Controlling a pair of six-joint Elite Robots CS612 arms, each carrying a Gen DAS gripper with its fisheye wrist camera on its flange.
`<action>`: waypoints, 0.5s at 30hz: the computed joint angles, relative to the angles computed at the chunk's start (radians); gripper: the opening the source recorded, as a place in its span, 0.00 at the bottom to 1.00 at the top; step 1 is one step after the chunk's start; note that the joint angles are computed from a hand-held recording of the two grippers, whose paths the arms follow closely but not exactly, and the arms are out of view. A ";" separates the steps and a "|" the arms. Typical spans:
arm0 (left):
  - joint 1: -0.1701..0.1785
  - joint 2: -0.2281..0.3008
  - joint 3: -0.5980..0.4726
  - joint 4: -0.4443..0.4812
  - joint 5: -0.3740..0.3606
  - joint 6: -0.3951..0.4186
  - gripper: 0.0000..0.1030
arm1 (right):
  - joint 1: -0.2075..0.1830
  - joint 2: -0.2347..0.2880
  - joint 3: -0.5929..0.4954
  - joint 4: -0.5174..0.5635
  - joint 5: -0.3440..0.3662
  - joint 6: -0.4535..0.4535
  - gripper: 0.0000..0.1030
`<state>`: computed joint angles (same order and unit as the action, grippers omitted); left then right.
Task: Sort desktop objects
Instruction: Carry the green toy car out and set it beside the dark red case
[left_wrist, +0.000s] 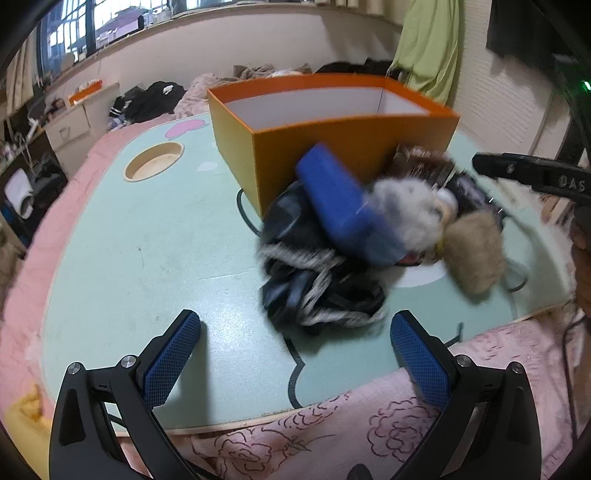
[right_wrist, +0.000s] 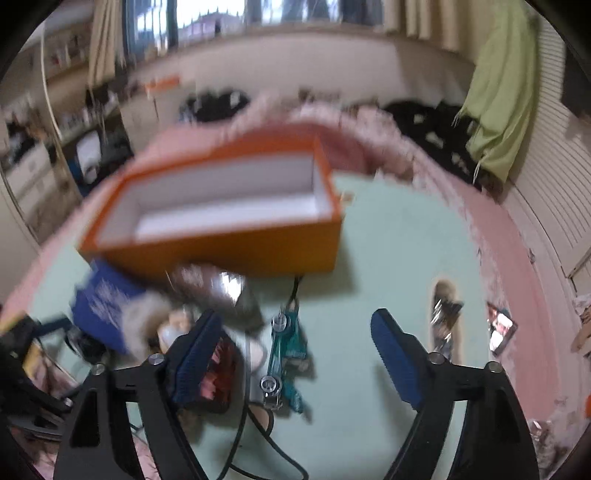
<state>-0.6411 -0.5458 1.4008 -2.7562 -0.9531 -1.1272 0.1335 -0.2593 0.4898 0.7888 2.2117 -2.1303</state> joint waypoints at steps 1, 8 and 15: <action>-0.002 -0.004 0.018 -0.051 0.011 0.001 1.00 | 0.000 -0.042 0.079 -0.062 0.014 0.012 0.81; -0.005 -0.031 0.100 -0.315 0.146 -0.005 1.00 | -0.040 -0.156 0.294 -0.235 0.003 0.135 0.81; 0.082 -0.023 0.058 -0.384 0.005 -0.024 1.00 | -0.071 -0.187 0.371 -0.386 -0.107 0.140 0.81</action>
